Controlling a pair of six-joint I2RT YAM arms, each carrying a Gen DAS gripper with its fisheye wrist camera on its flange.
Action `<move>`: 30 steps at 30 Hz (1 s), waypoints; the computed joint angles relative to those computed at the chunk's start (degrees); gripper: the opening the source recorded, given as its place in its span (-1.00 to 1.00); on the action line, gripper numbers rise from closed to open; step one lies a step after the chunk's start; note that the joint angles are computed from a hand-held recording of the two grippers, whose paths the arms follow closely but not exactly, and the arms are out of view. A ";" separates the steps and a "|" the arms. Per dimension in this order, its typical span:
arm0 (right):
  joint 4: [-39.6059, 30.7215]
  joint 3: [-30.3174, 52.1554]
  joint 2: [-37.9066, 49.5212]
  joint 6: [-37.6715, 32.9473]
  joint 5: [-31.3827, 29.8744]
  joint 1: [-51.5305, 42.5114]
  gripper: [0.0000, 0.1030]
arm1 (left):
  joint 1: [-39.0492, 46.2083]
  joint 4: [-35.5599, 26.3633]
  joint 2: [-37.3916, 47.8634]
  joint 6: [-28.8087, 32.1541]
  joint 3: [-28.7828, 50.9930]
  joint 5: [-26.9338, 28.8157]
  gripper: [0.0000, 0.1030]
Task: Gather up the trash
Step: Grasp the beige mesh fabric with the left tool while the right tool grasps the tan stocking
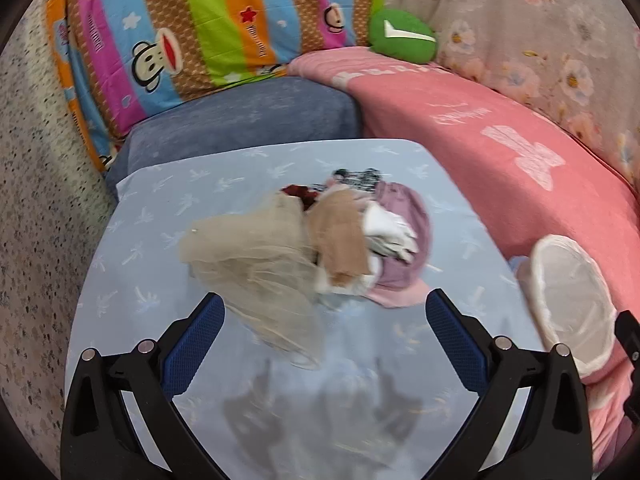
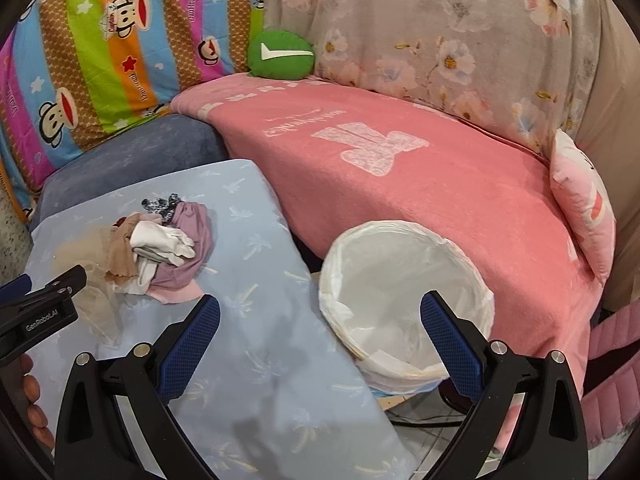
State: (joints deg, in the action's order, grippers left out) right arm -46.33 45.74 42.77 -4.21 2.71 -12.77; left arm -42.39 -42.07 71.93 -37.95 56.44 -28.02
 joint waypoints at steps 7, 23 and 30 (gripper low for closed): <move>6.90 0.47 9.93 9.44 6.81 17.55 0.88 | 16.14 6.30 -0.02 7.61 -3.75 8.45 0.87; 23.30 8.01 38.56 17.14 5.79 33.73 0.63 | 32.16 19.41 13.21 13.23 -3.52 32.29 0.48; 25.36 11.62 48.74 16.97 3.59 36.42 -0.10 | 35.34 20.06 12.45 15.68 -5.77 38.35 -0.43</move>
